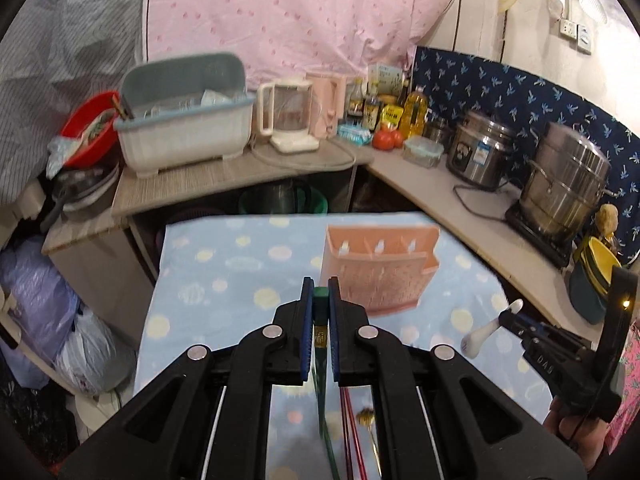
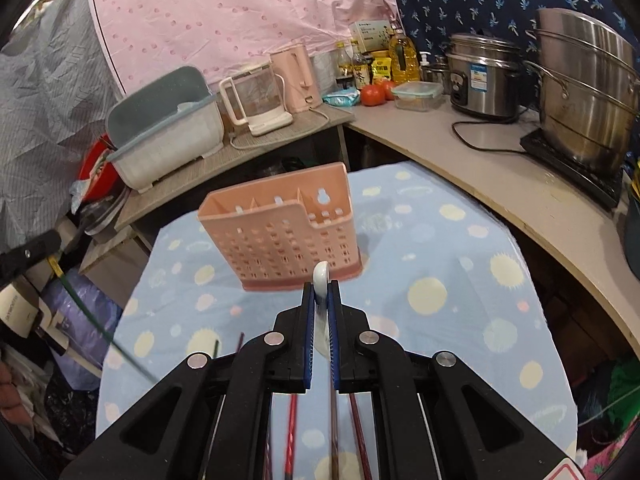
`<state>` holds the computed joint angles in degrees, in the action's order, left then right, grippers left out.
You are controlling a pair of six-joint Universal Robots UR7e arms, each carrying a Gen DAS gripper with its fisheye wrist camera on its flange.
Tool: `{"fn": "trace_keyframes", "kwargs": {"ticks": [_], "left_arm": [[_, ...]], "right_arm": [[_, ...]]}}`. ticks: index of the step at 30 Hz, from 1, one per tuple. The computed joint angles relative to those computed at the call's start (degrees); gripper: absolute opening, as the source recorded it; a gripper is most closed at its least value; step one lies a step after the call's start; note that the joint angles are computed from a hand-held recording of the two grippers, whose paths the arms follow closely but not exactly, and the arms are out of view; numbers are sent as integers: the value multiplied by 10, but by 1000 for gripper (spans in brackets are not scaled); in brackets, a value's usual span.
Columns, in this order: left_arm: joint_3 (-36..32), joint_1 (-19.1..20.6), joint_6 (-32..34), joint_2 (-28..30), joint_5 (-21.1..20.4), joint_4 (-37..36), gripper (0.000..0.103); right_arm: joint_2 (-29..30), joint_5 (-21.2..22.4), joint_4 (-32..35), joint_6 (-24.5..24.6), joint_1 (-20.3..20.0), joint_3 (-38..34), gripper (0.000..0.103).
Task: Organize utensils
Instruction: 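Lift and carry the chopstick and spoon over the pink holder with both tools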
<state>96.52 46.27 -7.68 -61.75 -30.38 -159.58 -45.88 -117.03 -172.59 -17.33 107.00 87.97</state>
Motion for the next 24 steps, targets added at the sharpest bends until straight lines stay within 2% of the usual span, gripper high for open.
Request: {"fn": "trace_keyframes", "kwargs": {"ticks": [8, 13, 18, 24], "left_arm": [[-149, -5, 163, 80, -5, -106, 7], [-262, 2, 233, 139, -28, -135, 7], [-338, 15, 252, 182, -45, -121, 7], [-355, 34, 238, 199, -52, -97, 7]], "right_arm": [[62, 44, 88, 19, -4, -146, 6], [109, 72, 137, 33, -12, -242, 6], [153, 84, 169, 41, -15, -325, 6], [187, 76, 191, 38, -19, -379, 6]]}}
